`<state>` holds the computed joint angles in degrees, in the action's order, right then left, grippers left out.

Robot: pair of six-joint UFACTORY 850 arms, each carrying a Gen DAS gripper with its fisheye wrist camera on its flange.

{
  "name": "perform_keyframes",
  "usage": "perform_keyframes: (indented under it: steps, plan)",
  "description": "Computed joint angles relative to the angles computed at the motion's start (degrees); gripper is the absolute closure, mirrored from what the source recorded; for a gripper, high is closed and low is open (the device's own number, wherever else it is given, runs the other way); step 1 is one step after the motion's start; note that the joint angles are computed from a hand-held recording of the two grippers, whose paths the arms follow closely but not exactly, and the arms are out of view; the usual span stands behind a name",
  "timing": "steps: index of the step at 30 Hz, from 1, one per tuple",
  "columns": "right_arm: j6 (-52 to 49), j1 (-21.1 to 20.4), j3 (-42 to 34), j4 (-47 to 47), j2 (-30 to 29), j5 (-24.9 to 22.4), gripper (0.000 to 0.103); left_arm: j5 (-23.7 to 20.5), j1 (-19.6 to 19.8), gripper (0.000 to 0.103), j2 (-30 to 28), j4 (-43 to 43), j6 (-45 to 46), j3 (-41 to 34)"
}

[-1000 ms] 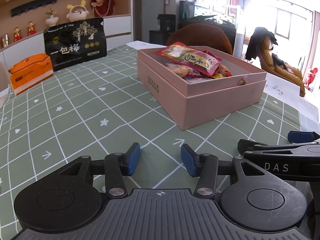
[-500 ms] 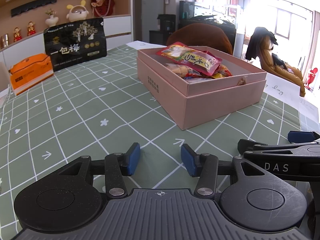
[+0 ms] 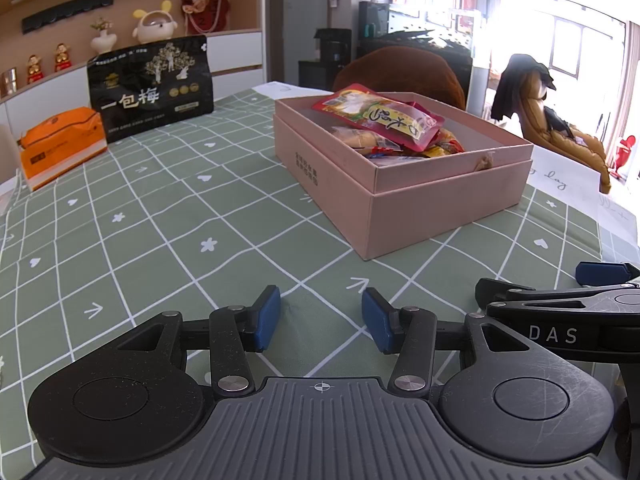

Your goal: Organize snacks

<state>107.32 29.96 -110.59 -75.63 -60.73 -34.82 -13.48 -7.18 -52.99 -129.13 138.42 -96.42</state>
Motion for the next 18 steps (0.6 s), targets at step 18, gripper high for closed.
perform_keyframes:
  steps: [18]
  plan:
    - [0.03, 0.01, 0.06, -0.01, 0.05, 0.0, 0.0, 0.02, -0.01, 0.05, 0.04, -0.42, 0.48, 0.07]
